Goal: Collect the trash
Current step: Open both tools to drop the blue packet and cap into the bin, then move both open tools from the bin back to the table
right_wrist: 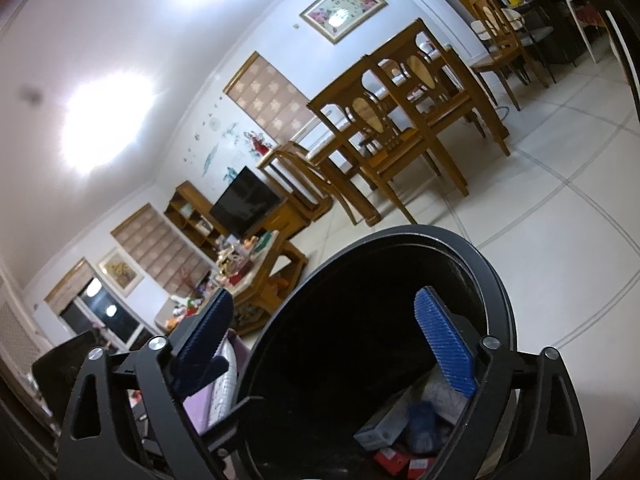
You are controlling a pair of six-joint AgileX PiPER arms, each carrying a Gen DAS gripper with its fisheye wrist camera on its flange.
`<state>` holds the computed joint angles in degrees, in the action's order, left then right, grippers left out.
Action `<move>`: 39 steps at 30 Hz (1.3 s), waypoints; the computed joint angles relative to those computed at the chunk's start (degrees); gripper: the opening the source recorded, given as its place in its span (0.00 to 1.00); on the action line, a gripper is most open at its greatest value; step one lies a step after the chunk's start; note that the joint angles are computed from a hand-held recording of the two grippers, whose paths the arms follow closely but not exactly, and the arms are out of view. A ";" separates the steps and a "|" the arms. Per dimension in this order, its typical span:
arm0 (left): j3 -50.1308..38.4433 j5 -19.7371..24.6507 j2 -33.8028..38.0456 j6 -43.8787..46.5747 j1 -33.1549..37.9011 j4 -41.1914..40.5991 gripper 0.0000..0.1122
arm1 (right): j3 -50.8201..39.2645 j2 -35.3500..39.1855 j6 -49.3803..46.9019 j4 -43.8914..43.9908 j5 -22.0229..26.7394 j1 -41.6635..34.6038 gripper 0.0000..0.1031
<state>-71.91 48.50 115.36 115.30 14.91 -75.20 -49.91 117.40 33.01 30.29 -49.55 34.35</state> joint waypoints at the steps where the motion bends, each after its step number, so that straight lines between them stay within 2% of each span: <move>1: 0.09 -0.03 -0.04 0.21 0.00 -0.09 0.87 | 0.15 0.08 0.54 -0.45 -0.28 -0.09 0.92; 21: -0.65 -0.56 0.04 -2.96 -0.42 1.24 0.87 | 0.25 -0.86 0.53 -0.62 0.78 -0.23 0.95; 31: -3.67 1.98 -0.62 -10.61 1.77 7.28 0.87 | -0.18 0.21 0.06 1.07 -0.26 1.77 0.95; 36: -7.19 3.47 -0.19 -12.98 5.29 10.94 0.87 | -4.01 1.24 -2.04 1.96 2.57 3.05 0.95; 39: -13.27 5.13 2.22 -15.61 9.06 13.40 0.87 | -7.62 2.16 -4.31 2.80 5.49 3.88 0.95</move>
